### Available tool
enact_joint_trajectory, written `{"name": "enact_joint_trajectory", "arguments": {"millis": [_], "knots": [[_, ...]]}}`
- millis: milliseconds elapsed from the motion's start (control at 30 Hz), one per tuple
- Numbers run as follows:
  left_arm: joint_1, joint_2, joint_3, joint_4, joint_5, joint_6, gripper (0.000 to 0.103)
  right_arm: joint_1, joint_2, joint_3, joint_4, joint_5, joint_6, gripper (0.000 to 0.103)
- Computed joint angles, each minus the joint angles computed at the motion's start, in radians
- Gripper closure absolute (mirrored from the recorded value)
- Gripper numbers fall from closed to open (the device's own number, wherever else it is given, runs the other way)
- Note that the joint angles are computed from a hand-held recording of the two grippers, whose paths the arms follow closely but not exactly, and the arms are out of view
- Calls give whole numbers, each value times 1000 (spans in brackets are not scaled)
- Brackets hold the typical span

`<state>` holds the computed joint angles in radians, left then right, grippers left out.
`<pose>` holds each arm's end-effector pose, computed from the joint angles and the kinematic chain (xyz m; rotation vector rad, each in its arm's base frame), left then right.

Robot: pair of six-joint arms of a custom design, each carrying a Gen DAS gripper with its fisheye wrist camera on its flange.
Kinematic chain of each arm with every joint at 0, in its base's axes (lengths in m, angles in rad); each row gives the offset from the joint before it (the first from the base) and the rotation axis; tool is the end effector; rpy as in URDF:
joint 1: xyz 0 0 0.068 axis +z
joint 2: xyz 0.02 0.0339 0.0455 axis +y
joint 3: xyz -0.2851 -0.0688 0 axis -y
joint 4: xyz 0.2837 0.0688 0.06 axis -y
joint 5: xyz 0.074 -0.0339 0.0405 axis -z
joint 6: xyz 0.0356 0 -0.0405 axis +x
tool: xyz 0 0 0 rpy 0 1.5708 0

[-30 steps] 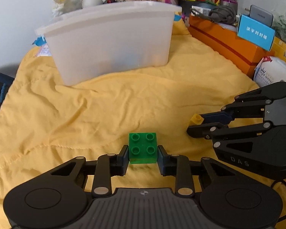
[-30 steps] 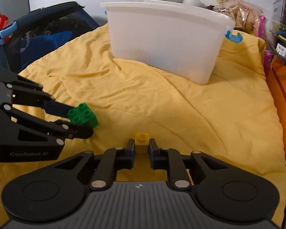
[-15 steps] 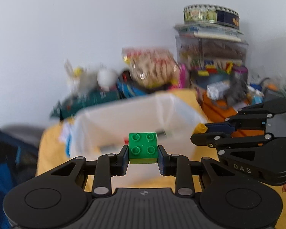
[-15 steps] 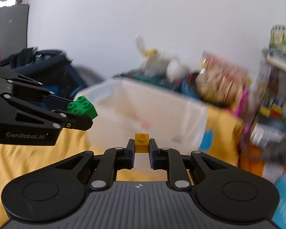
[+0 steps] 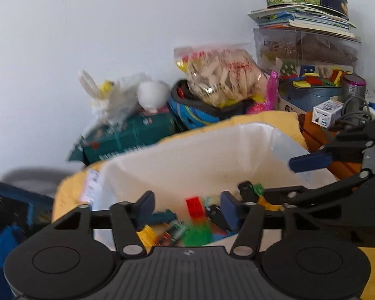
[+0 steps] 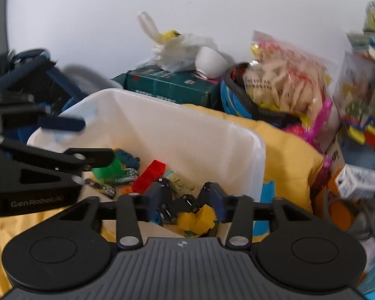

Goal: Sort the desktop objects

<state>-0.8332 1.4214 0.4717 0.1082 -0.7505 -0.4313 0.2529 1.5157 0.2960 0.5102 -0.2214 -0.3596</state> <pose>0.1916 -0.1747 0.1250 0.1113 2.1512 0.1964 0.2311 0.0678 0.0816 -0.7928 2.1238 0.1958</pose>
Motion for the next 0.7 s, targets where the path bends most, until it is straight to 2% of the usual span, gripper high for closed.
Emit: {"name": "enact_joint_trajectory", "arguments": {"millis": [67,167,200,233,300,367,533,700], "knots": [[-33,-7,13,-28,-75,6,33,-1,-45,-10,-23,19,-39,46],[-92,6,34,-35,-249,16,16,-13,-106,17,-118,8,-69,42],[-102,4,41,-47,-285,-7,10,-14,-126,23,-142,7,-76,40],[-98,-2,51,-77,-293,-43,9,-11,-144,27,-158,13,-86,35],[-69,-24,72,-139,-239,-77,9,3,-172,35,-192,40,-111,28],[-36,-44,79,-166,-176,-68,9,12,-175,50,-212,62,-129,15],[10,-60,121,-256,-66,-65,9,36,-171,101,-321,109,-140,8],[13,-91,128,-288,-1,-107,9,-6,-138,174,-475,26,-124,5]]}}
